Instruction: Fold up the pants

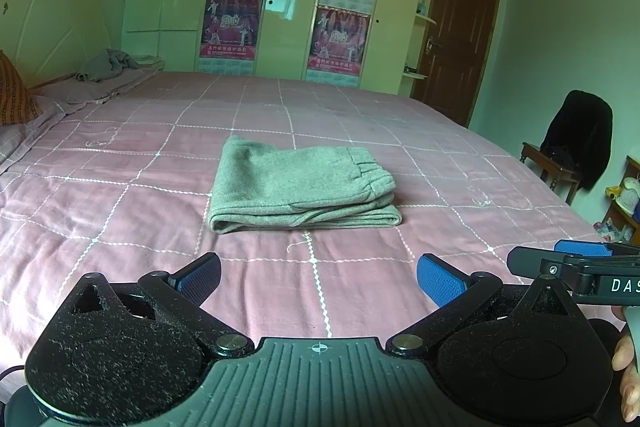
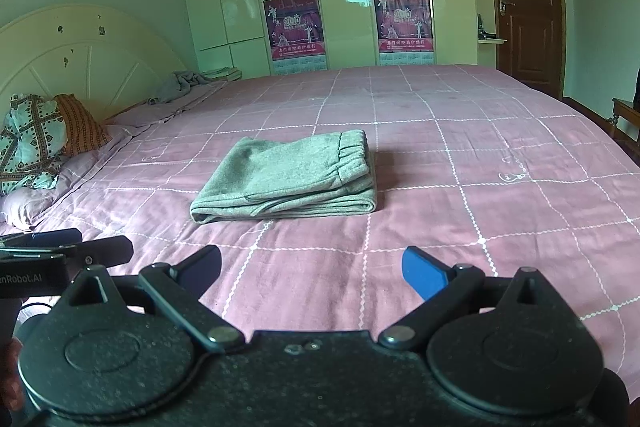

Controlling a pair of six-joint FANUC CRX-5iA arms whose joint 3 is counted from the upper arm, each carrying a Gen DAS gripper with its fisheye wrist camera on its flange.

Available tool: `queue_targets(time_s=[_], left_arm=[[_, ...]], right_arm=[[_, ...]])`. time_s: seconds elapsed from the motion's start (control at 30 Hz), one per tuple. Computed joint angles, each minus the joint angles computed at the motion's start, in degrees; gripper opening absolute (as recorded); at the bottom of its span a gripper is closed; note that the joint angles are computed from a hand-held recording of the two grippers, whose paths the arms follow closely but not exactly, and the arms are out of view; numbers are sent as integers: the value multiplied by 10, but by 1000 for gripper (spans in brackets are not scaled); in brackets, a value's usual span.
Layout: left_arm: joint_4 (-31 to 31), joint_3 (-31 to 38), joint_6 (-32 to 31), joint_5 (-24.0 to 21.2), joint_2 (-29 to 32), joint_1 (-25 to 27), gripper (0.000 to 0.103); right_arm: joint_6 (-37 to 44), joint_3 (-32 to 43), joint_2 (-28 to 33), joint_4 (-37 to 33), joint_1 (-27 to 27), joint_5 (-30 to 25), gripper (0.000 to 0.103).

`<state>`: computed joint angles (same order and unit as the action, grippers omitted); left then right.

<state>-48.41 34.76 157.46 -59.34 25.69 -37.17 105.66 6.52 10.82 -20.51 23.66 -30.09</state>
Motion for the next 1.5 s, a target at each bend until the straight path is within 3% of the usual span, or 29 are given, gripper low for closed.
queue_targets(time_s=[1.5], left_arm=[[-12,-12,-4,30,-7,-5,103]], right_arm=[[-22,-19,-6,23,6,21,97]])
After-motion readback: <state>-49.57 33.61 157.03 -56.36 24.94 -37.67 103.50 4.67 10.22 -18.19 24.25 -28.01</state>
